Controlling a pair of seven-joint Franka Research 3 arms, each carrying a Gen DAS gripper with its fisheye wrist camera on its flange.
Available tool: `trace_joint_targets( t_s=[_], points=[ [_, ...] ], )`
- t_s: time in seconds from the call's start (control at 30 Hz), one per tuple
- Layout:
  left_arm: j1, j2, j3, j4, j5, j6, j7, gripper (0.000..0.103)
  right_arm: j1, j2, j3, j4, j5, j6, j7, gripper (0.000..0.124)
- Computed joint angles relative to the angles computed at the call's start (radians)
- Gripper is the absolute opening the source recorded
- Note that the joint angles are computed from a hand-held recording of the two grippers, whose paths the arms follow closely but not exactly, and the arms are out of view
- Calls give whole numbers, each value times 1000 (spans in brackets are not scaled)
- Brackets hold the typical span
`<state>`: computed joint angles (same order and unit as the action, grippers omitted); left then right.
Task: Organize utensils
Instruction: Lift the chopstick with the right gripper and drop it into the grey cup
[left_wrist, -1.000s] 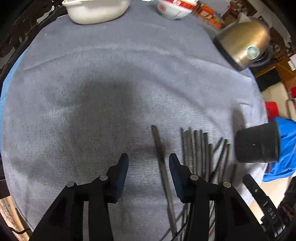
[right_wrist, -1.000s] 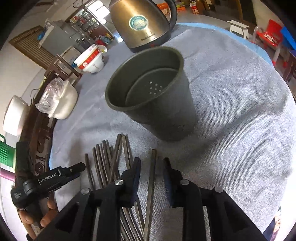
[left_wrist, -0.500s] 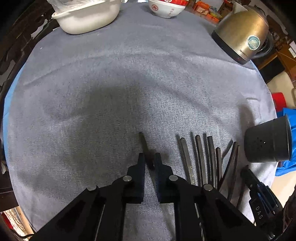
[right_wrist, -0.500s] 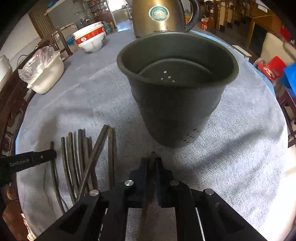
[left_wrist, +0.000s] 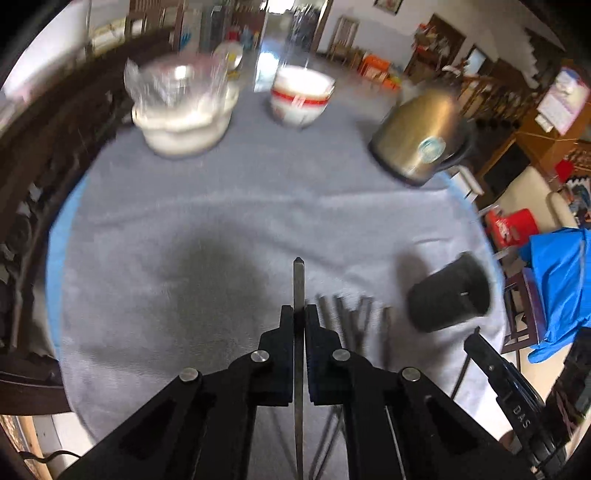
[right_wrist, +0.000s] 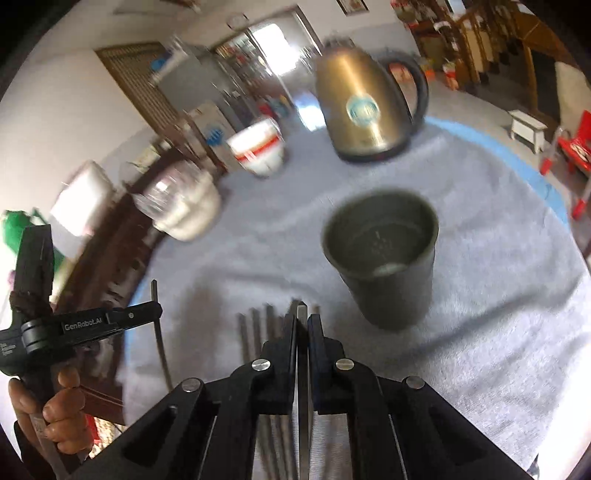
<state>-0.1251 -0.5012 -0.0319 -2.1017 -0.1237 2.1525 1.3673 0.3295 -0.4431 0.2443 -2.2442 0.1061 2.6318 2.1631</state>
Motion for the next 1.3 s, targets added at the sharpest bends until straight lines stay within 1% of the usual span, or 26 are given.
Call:
trace_joint_targets(
  t_s=[0.03, 0.1, 0.27, 0.43, 0.5, 0.6, 0.73, 0.87, 0.93, 1.0, 1.07, 1.13, 1.2, 1.3],
  points=[
    [0, -12, -5, 2, 6, 11, 2, 6, -2, -9, 13, -16, -6, 33, 13, 7],
    [-7, -43, -11, 12, 10, 18, 0, 6, 0, -55, 11, -44, -6, 72, 11, 7],
    [-29, -85, -21, 49, 20, 44, -16, 6, -36, -116, 45, -62, -25, 152, 38, 7],
    [-47, -65, -43, 121, 49, 76, -36, 6, -130, -125, 107, -27, -79, 228, 91, 7],
    [-48, -51, -56, 152, 69, 94, -48, 6, -182, -136, 131, -6, -112, 255, 111, 7],
    [-55, -6, -68, 229, 88, 102, -56, 6, -236, -128, 142, 36, -137, 285, 124, 7],
    [-58, 64, -93, 331, 113, 123, -79, 6, -346, -106, 181, 108, -192, 306, 155, 7],
    [-66, 142, -115, 418, 118, 160, -108, 6, -479, -90, 241, 163, -255, 335, 223, 7],
    [-71, 182, -127, 451, 122, 178, -123, 6, -540, -75, 273, 191, -291, 338, 254, 7],
    [-76, 218, -139, 480, 128, 181, -135, 6, -614, -65, 317, 219, -343, 329, 291, 7],
    [-80, 251, -150, 503, 135, 168, -150, 6, -638, -47, 331, 235, -377, 318, 313, 7],
    [-85, 280, -156, 513, 132, 156, -161, 6, -636, -30, 325, 239, -403, 304, 326, 7],
    [-87, 304, -164, 509, 142, 143, -178, 6, -624, -9, 321, 237, -426, 293, 348, 7],
    [-91, 335, -169, 504, 146, 112, -190, 6, -570, 28, 287, 224, -443, 271, 352, 7]
  ],
)
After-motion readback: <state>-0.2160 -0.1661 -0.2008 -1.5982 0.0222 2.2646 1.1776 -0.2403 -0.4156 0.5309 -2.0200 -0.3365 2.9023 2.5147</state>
